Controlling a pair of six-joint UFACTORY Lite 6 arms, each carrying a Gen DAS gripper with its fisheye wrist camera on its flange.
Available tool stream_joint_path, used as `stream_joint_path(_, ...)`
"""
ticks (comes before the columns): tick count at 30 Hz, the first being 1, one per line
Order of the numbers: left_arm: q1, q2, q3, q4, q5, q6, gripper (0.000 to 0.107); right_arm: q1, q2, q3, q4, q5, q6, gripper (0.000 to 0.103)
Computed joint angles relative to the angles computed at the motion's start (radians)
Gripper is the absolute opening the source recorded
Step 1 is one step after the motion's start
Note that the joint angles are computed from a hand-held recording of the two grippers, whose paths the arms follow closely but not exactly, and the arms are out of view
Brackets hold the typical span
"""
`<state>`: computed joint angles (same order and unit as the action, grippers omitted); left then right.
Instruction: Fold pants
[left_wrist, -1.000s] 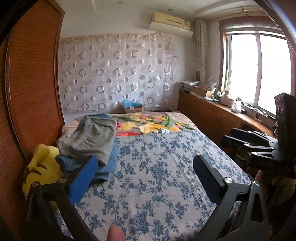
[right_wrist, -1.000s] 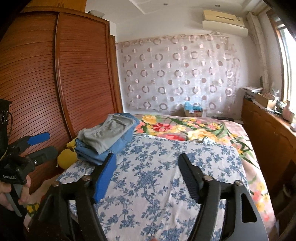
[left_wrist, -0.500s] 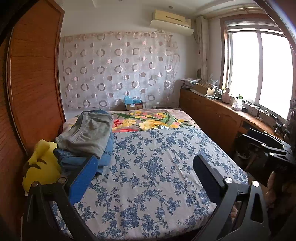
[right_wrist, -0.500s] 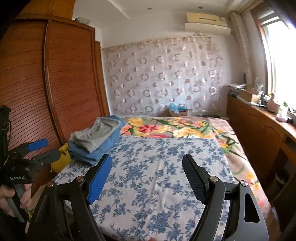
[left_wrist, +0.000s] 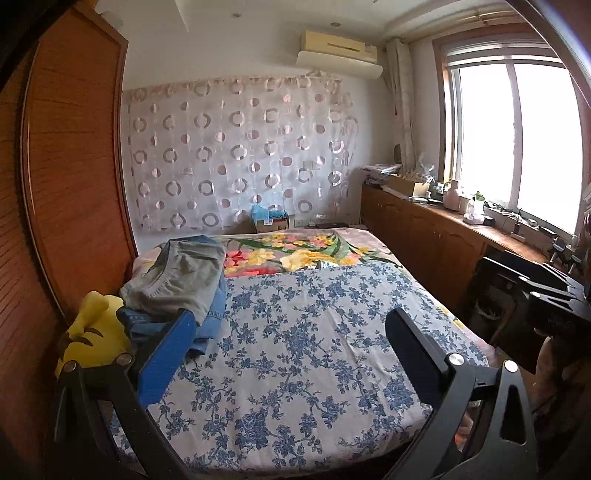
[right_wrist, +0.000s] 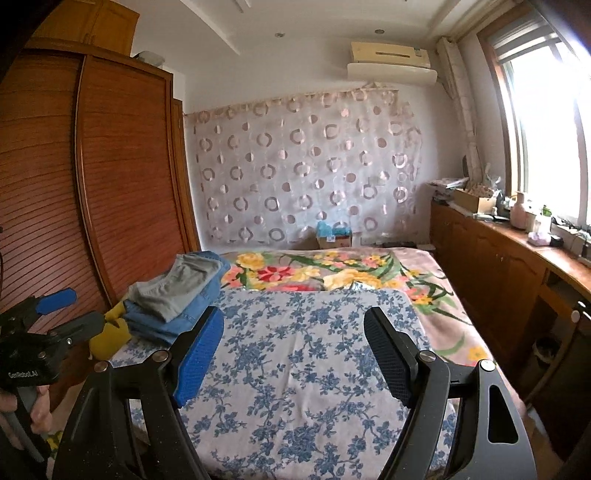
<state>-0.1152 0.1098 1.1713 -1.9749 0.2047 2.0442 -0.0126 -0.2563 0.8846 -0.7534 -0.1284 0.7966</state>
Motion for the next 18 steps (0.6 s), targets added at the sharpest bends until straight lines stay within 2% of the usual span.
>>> stream_joint_path(3,-0.003,-0.027,-0.021,-0.045,-0.001,0.042,0.103,-0.006,-0.023,-0.022,0.068,-0.009,-0.071,0.08)
stream_joint_path(7,-0.006,-0.052,-0.038,-0.105,-0.004,0.097,0.103,0.006,-0.033,-0.044,0.27,-0.017,-0.277,0.08)
stream_joint_path(9,-0.002,-0.071,-0.055,-0.13,-0.002,0.121,0.103,0.003,-0.032,-0.05,0.315,-0.024,-0.325,0.08)
stream_joint_path(18,0.006,-0.098,-0.074,-0.195,-0.003,0.176,0.103,-0.014,-0.034,-0.066,0.299,-0.048,-0.318,0.08)
